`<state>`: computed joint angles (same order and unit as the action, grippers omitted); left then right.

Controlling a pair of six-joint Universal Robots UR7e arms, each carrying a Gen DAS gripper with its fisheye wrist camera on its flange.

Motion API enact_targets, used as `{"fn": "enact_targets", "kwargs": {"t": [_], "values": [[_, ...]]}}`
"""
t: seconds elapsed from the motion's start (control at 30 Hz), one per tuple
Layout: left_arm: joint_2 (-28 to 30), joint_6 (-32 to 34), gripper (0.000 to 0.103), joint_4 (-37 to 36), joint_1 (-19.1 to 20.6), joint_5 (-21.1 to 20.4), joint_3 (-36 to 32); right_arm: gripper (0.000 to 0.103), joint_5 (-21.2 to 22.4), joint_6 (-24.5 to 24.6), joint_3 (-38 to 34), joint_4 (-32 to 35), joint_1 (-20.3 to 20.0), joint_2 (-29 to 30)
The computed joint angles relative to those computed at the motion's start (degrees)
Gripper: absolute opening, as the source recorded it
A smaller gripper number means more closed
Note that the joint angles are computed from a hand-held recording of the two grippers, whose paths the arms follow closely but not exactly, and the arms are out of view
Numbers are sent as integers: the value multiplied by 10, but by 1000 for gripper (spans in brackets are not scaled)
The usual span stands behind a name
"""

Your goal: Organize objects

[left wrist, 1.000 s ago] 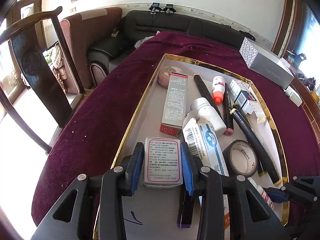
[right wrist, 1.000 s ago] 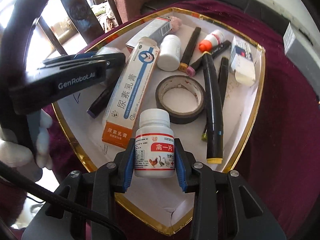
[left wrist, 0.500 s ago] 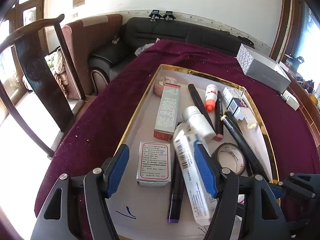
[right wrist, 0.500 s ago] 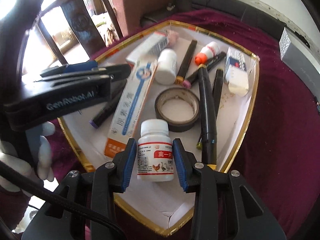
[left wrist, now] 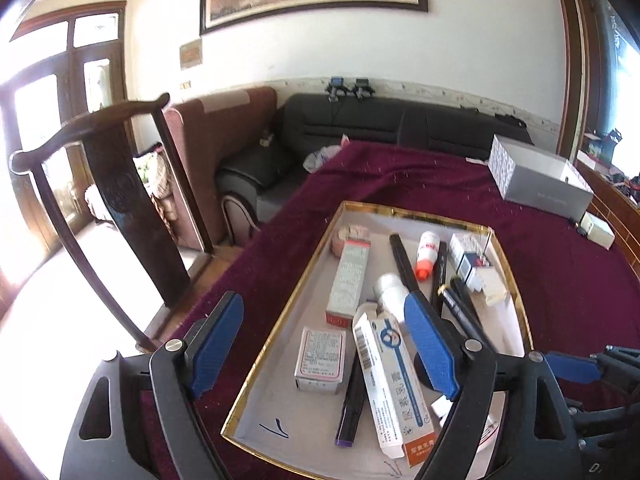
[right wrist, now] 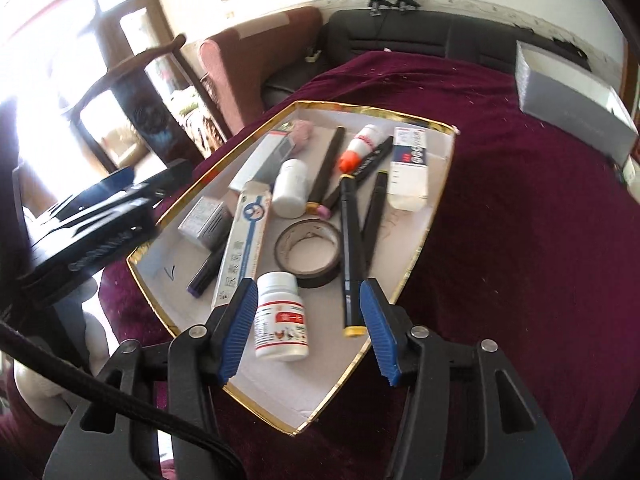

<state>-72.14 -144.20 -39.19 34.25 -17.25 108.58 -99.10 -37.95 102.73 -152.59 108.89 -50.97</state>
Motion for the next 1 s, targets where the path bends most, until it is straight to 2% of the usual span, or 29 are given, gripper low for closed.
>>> {"fn": "enact_targets", "kwargs": {"t": [0.07, 0.13, 0.37, 0.47, 0.63, 0.87, 1.0], "values": [[15, -59, 89, 62, -6, -4, -22, 53, 5, 7, 1, -3, -5, -5], [15, -70, 92, 72, -9, -2, -27, 53, 10, 11, 4, -5, -9, -11], [-20, 26, 92, -42, -7, -1, -8, 55, 30, 19, 5, -15, -20, -18], [-22, 5, 92, -35, -12, -3, -10, 55, 36, 19, 6, -23, -22, -20], [-2, -85, 92, 56, -21, -14, -38, 55, 39, 16, 2, -29, -23, -19], [-19, -100, 93, 62, -33, 2, -27, 55, 38, 10, -5, -44, -20, -14], [-8, -136, 93, 95, -36, -13, -37, 58, 32, 0, -11, -51, -14, -7]]}}
